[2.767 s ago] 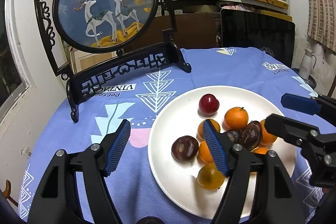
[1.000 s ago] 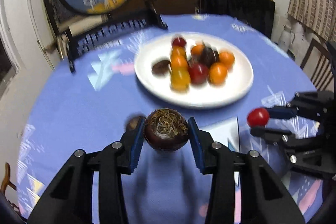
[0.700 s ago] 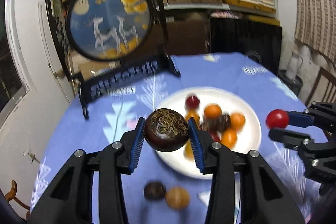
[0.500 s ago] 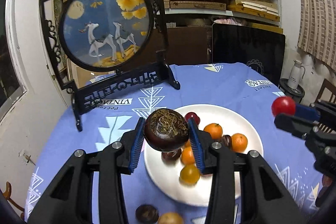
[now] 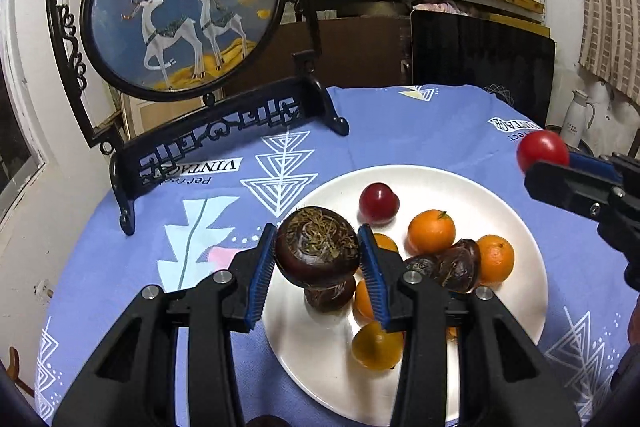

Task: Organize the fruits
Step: 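Lower the tomato and dark fruit onto the plate and open both tools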

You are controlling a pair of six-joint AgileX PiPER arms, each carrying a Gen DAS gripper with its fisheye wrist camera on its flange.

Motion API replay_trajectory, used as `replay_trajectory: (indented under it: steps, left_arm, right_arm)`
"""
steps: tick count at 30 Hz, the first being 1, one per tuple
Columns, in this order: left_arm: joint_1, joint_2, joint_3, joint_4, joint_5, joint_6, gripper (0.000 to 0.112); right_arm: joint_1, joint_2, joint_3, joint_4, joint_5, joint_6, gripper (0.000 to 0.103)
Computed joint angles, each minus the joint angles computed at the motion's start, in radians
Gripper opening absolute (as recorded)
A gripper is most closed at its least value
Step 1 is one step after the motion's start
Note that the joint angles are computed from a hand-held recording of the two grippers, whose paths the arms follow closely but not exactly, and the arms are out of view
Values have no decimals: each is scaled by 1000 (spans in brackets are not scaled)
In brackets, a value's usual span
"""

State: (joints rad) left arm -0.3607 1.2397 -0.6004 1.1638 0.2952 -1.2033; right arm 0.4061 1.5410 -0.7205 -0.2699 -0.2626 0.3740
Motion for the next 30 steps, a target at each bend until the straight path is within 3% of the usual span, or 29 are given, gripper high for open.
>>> replay_trajectory:
  steps: [8,19,20,21,23,24,25,30]
  left_arm:
    - [-6,12,5,51,2,-50,40]
    - [-4,41,3,126,3,-140,41]
    - [-11,47,6,186,13,-210,45]
    - [-21,56,10,250,34,-286,59]
    - [-42,71,21,354,75,-403,71]
    - [-42,70,23,367,77,-415,71]
    - [-39,68,23,361,71,-402,71]
    - [-27,50,30,355,56,-385,71]
  right_arm:
    - [11,30,-9,44,2,-32,29]
    - [19,77,-30,226,3,-191,30]
    - [25,85,-33,291,-3,-250,30]
    - [29,94,-36,351,-9,-305,31]
    - [35,120,-42,450,-28,-388,37]
    - [34,131,-43,480,-37,-408,48]
    - [30,134,-42,470,-37,-396,51]
    - [21,122,-19,428,-62,-360,53]
